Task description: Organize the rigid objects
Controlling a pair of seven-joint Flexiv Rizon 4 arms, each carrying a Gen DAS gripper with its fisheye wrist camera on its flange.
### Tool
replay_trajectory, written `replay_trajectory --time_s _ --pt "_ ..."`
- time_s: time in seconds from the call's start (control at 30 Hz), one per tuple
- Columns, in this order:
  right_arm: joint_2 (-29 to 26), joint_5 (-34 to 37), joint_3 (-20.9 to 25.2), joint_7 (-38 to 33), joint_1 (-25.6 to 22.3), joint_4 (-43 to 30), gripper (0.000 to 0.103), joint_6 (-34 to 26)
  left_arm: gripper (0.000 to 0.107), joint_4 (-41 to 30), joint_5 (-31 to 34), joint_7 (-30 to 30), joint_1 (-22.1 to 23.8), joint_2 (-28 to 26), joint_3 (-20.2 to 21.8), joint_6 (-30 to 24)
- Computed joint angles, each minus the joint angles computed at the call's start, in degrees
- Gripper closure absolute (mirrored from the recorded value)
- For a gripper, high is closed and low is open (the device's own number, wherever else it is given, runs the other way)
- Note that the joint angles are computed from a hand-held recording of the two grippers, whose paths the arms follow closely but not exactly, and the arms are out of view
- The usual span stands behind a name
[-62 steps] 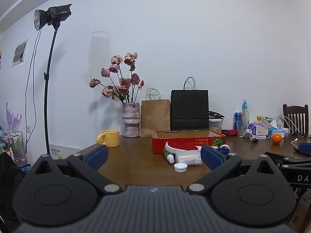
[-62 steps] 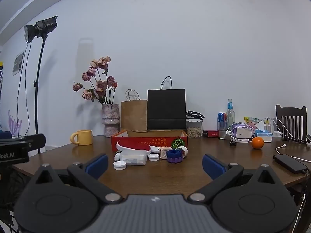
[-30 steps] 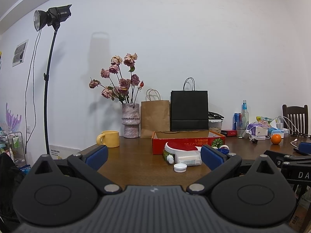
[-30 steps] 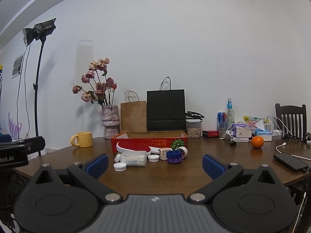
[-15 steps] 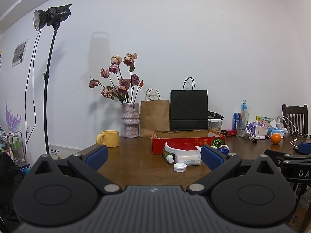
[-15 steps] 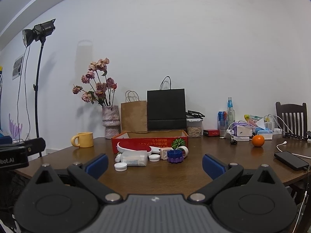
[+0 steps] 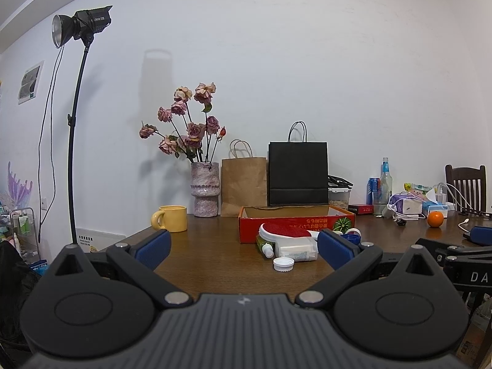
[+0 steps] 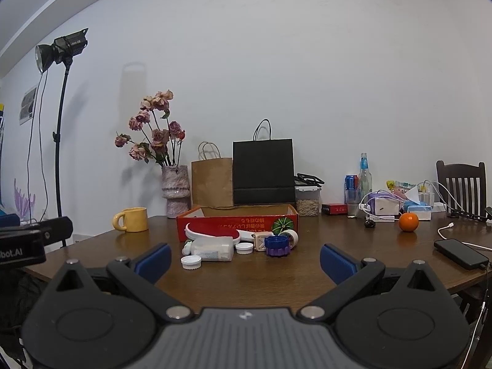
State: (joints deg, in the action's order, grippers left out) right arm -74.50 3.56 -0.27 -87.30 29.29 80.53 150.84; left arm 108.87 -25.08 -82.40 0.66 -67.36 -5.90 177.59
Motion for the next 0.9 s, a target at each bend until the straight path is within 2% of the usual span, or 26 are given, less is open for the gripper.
replay_trajectory --time_s 0.9 --pt "-0.15 -0.99 -0.02 0.96 -0.59 -0.41 0.000 -0.61 0.004 -0.19 -0.01 -0.04 0.02 -0.17 0.13 0.04"
